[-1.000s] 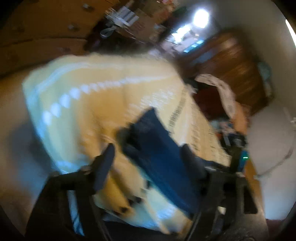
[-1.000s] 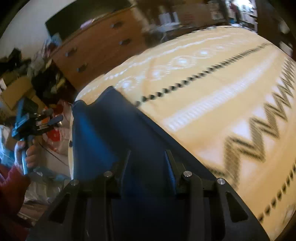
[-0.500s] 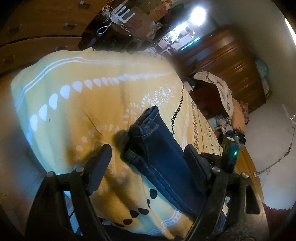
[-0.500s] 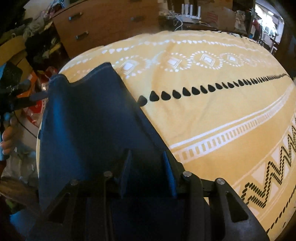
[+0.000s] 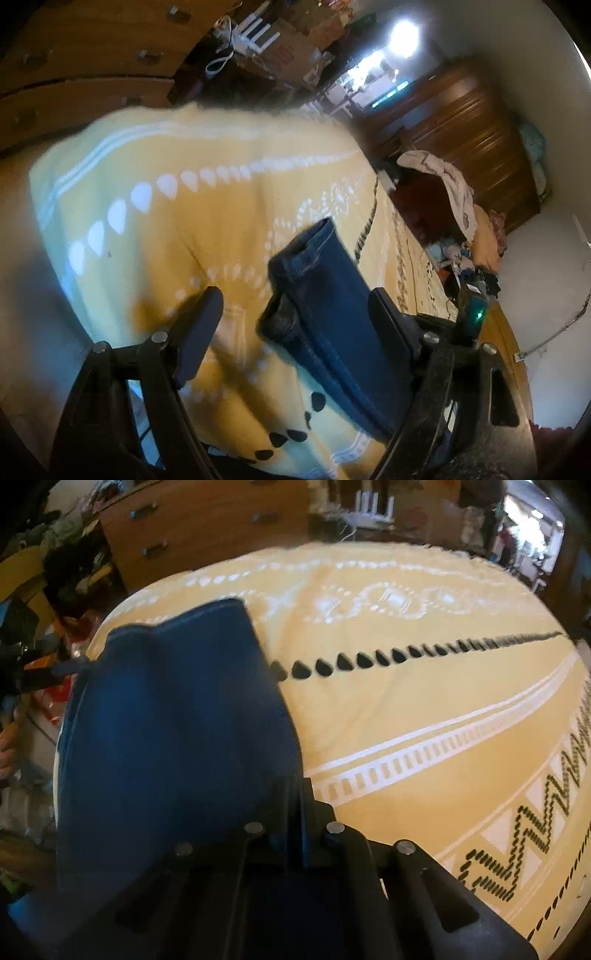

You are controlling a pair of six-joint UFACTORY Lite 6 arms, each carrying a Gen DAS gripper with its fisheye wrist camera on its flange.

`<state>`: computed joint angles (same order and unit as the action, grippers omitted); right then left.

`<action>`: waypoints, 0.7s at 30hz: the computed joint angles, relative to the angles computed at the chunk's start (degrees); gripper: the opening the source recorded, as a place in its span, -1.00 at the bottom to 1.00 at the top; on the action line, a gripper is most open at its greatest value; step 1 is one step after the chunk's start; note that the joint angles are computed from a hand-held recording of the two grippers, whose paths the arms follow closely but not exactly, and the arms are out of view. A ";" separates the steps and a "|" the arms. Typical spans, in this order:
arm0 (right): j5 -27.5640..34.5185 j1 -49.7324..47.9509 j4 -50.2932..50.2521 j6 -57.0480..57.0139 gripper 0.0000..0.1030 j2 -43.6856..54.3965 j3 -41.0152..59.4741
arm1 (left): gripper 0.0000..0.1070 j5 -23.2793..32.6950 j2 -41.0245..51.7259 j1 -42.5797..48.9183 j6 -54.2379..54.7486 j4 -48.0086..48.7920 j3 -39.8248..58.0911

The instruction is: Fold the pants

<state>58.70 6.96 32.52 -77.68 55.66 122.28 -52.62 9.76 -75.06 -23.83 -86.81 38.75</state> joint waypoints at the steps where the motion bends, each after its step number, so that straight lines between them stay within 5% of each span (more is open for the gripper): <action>1: -0.51 -0.56 0.83 0.32 -0.54 -0.56 -0.19 | 0.51 -0.45 -0.56 -0.08 0.90 -0.16 0.09; 4: -2.77 -3.53 4.69 0.15 -0.44 -7.06 -6.19 | 0.51 -1.63 -1.74 0.10 6.91 -5.59 1.33; 10: 11.19 -6.34 9.26 -9.59 -0.43 -25.87 -31.08 | 0.50 -0.71 0.56 -0.29 1.80 -4.81 1.06; 15: 3.97 1.33 11.55 -11.46 -0.43 -33.26 -45.42 | 0.48 0.19 4.36 -3.09 -1.04 -5.00 3.61; 21: -4.86 10.86 10.14 -6.16 -0.43 -31.93 -45.66 | 0.43 1.31 5.91 -5.55 -10.23 2.13 2.59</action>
<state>53.84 17.82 42.67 -83.84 23.73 76.62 -51.31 15.67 -80.61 -34.06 -84.68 41.34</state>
